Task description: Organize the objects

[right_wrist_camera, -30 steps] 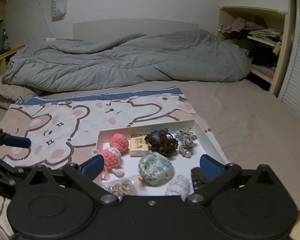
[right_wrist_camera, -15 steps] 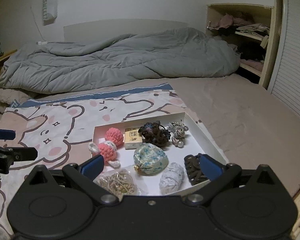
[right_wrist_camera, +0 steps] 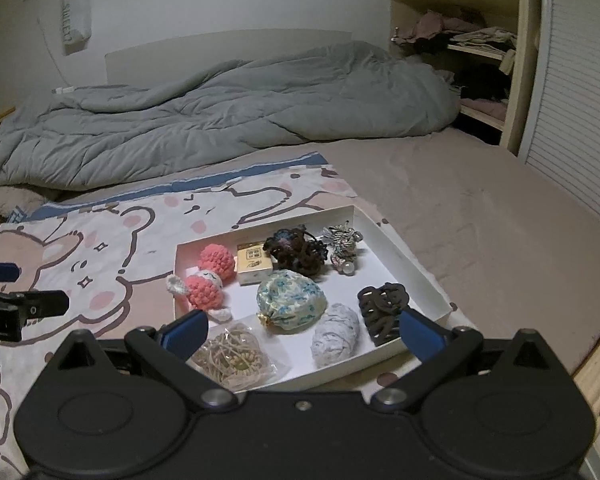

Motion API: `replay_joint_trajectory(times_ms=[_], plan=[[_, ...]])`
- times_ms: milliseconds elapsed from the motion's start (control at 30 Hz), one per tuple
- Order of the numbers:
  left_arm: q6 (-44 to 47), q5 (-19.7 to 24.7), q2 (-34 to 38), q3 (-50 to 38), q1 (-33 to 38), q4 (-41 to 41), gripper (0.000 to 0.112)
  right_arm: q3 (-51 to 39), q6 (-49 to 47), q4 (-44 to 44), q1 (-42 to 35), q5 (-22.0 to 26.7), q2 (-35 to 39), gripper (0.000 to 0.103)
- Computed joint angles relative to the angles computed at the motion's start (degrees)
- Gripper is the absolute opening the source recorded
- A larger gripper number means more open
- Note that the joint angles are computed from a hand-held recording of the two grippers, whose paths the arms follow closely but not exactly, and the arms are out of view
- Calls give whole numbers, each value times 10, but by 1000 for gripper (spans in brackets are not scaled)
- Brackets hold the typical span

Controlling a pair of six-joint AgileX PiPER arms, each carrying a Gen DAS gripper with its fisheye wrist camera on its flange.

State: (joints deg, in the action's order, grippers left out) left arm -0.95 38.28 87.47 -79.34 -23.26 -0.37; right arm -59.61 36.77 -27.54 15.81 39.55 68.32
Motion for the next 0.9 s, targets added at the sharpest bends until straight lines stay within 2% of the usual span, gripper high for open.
replay_joint_trajectory(times_ms=[233,900], plan=[[-26,-2,3,-3,-7,30,103,2,-9,19,-9,0,-4,103],[-27,0,7,-7,-11,31,103,2,-11,17,-5,2,0,103]])
